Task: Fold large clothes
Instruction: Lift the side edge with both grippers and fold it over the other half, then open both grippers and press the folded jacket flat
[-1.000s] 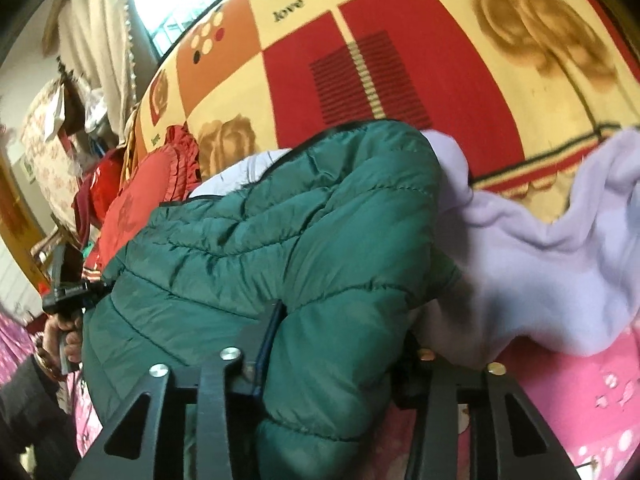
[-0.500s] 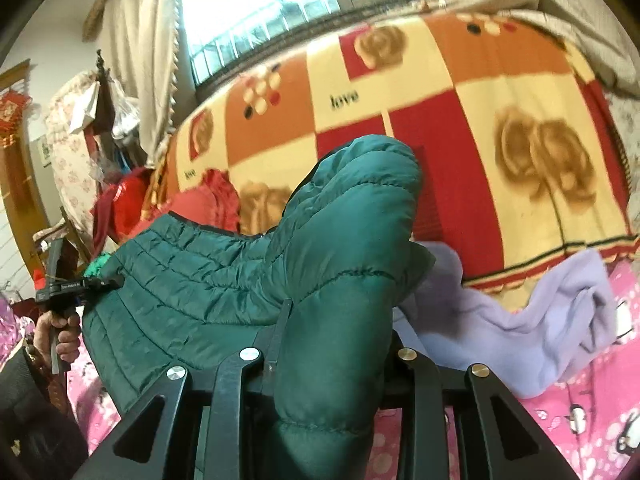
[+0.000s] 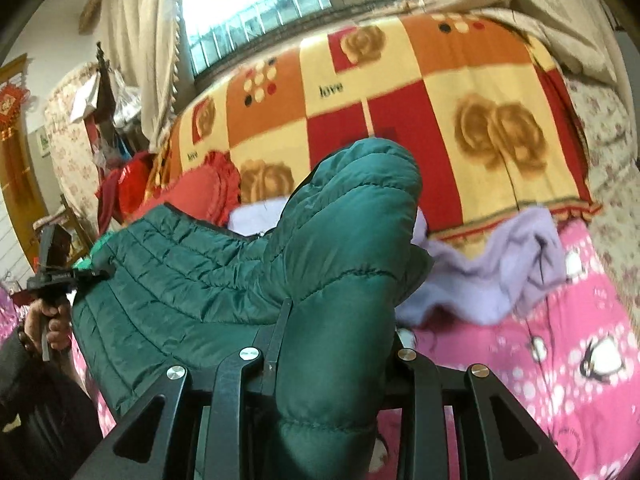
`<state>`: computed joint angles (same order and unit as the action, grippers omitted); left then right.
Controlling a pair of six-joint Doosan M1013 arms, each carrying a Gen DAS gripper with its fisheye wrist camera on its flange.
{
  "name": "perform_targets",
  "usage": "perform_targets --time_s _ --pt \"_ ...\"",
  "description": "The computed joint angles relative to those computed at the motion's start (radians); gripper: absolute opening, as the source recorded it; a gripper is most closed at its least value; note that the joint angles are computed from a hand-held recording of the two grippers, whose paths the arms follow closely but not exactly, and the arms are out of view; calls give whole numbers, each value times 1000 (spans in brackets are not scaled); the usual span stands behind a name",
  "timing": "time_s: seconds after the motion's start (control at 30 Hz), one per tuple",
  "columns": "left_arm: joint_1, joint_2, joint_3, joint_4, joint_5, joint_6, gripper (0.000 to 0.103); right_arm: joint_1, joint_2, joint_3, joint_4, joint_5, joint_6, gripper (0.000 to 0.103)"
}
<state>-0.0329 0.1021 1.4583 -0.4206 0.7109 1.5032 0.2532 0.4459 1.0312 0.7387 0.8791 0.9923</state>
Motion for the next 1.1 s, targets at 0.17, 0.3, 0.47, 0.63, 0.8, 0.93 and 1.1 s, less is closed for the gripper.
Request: perform_targets --time_s 0.17,0.3,0.47,0.63,0.8,0.93,1.1 --pt "-23 20 -14 89 33 -68 29 -1 17 -10 -45 42 48 29" --pt "-22 55 -39 158 113 -152 38 -10 50 -38 -61 109 137 33" --pt "3 79 -54 123 195 -227 51 -36 117 -114 -55 280 358 54" --pt "25 71 -63 80 194 -247 51 -61 110 -128 -25 285 459 54" --pt "-3 46 -66 251 118 -386 51 -13 42 -95 -273 73 527 68" --pt "-46 32 -59 501 -17 -574 51 53 63 -163 -474 68 564 94" --pt "-75 126 -166 470 60 -430 51 113 122 -257 -650 158 623 94"
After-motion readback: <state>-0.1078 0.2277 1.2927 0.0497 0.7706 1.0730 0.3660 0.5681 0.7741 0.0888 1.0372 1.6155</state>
